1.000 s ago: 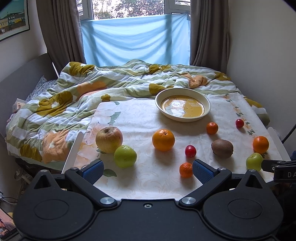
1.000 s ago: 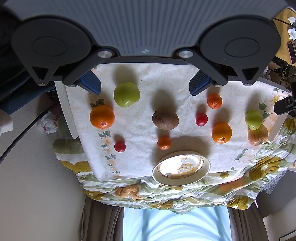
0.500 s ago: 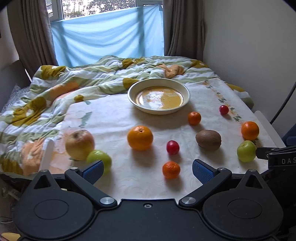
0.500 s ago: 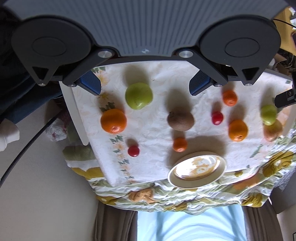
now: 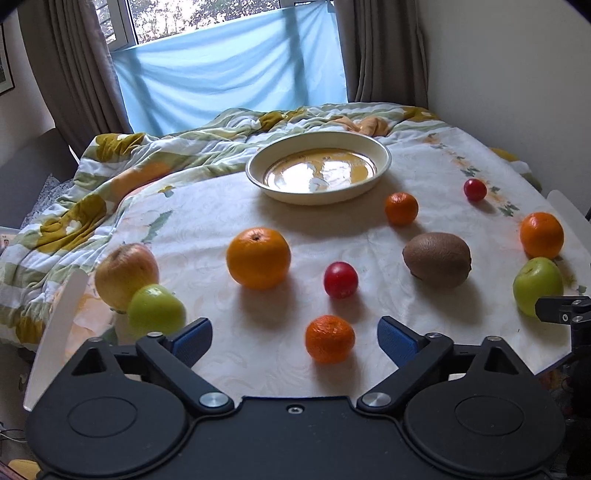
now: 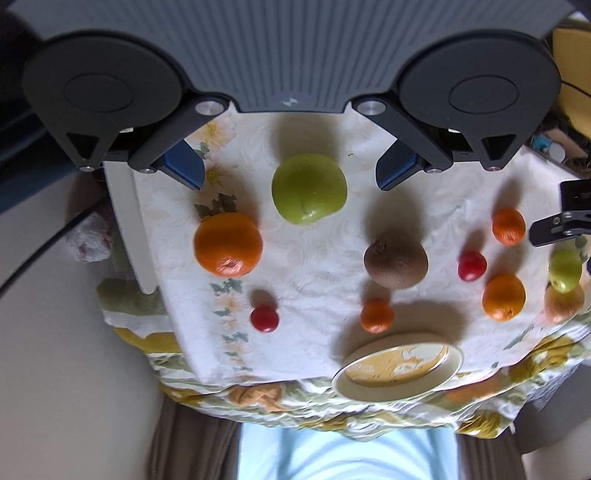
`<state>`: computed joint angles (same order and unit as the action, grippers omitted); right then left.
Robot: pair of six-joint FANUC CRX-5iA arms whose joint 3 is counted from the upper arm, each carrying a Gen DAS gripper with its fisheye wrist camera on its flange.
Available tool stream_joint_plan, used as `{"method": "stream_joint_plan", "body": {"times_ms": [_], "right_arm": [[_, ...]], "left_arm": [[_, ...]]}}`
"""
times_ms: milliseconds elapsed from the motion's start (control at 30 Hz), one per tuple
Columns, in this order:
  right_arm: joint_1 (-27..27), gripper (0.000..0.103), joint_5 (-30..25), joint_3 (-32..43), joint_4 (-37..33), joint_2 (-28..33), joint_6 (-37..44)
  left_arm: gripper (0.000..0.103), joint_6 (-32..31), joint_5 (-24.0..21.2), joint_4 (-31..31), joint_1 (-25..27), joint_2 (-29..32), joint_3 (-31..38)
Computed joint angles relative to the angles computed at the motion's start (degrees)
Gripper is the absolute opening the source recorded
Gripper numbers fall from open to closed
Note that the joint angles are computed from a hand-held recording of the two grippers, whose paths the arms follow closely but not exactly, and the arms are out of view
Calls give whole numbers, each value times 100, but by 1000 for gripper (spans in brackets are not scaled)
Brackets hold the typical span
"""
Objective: Organize fruits
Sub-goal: 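Grasp the tangerine with the left tool while the right tool grasps the green apple, then carry the tangerine in the left tool to the duck bowl and release it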
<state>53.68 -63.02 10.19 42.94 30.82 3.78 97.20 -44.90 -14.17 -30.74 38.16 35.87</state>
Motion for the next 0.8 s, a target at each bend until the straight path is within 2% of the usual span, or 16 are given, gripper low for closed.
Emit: {"method": "stream_joint_plan", "body": {"times_ms": [100,333,467,600,800], "right_arm": [[-79,103,376,-292,71,-88,30],[-218,103,1100,-814,238,-291,-73],[-271,100,1321,-910,239,-320,-37],[-304,98,1480,-1017,295,-360,-52],[-369,88,1660,-1082,316,-374,-13]], "left_arm": [[90,172,-125,-79,-63,152,136],[53,421,-248,-67,-92,394,351],[40,390,-173,22,-97,433,352],[40,433,-204,-117,-152,445,396],[40,442,-146,-102,-153,362,261]]}}
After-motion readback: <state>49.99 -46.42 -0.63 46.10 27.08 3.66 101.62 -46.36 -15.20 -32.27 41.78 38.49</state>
